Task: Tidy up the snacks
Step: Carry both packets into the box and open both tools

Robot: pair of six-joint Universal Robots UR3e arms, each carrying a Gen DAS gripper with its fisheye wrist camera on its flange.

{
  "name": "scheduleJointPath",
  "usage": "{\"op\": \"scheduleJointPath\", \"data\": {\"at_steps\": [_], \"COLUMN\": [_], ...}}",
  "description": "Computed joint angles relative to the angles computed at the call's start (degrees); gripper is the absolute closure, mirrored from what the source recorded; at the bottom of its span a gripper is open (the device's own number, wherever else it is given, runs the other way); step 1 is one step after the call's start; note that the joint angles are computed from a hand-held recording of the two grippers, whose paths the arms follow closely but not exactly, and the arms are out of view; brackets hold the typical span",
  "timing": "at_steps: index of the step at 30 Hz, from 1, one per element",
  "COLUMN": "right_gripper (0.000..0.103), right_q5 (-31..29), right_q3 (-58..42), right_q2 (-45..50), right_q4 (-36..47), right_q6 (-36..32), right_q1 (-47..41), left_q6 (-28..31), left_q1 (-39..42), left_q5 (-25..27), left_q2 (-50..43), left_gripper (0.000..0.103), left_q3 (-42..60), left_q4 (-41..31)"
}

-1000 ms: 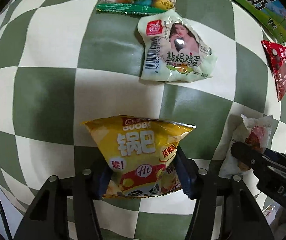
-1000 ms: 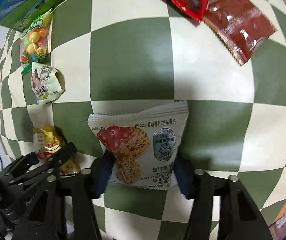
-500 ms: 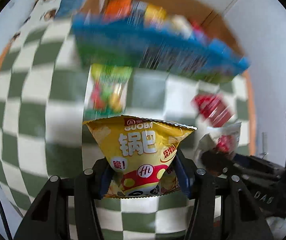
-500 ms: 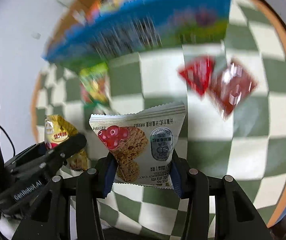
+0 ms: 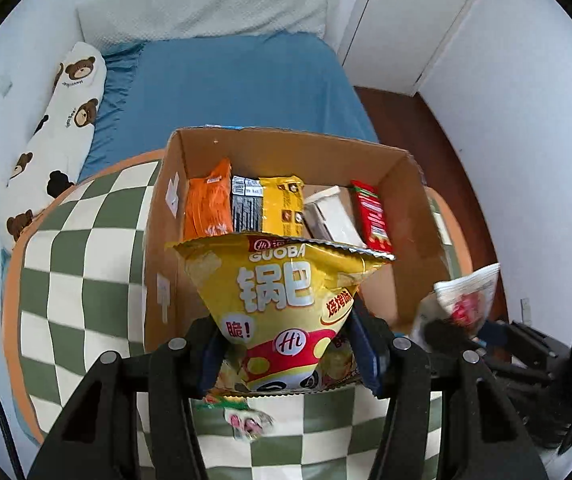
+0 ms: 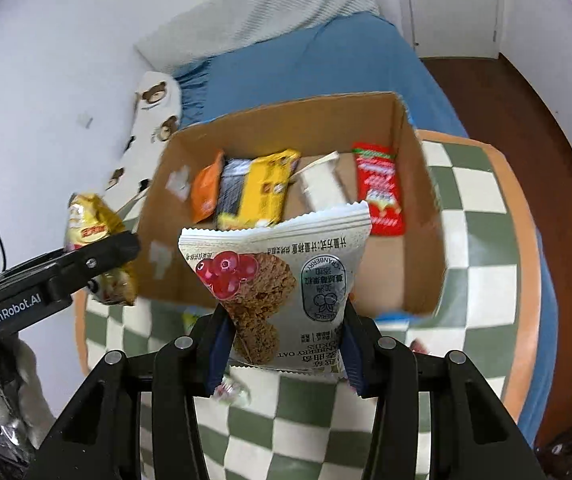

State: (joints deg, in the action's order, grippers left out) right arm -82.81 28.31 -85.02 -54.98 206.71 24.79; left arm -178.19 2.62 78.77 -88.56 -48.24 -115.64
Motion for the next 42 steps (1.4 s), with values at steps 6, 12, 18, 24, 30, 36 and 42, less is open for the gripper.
{"op": "scheduleJointPath", "data": {"at_steps": [6,12,18,24,30,36,42], "right_gripper": [0.053,0.053,0.019,0.009,0.007,0.007,0.007], "right_q5": [0.33,-1.23,-1.17,-1.69,-1.32,-2.08,-4.88], "right_q3": [10.27,22.47,24.69,25.94,26.71,24.97,22.51], "right_q2": [-0.06,-1.42,1.87,2.29,1.31,0.53,-1.09], "right_q4": [-4.67,-10.68,-8.0,-8.25,-9.08,-9.2,-10.06], "right_q6": [-3.92,-5.12,-7.85,-7.96,-6.5,-5.26,-3.03], "right_q1": [-6.56,-8.06,-8.62,-8.12,-7.88,-6.4,-3.78], "left_q6": [-0.63,-0.18,-0.4,-1.09,-3.34,-5.16,-6.75], "left_q1": [-0.76,1.71,1.53,0.23,-1.56,-2.19,-4.24], "left_q5": [3.56,3.9,4.4,4.04,5.26,4.94,7.43], "left_q2": [-7.1,-9.61,-11.12,-9.5,-8.3,-4.58,1.49], "left_gripper": [0.051,0.051,0.047,0.029,0.028,0.028,0.028], "left_q3": [-7.06,-16.55,-20.66,-25.29,-27.3,-27.53,-28.65], "left_q4": [6.14,10.33,11.03,15.6,18.51,17.75,19.42]}}
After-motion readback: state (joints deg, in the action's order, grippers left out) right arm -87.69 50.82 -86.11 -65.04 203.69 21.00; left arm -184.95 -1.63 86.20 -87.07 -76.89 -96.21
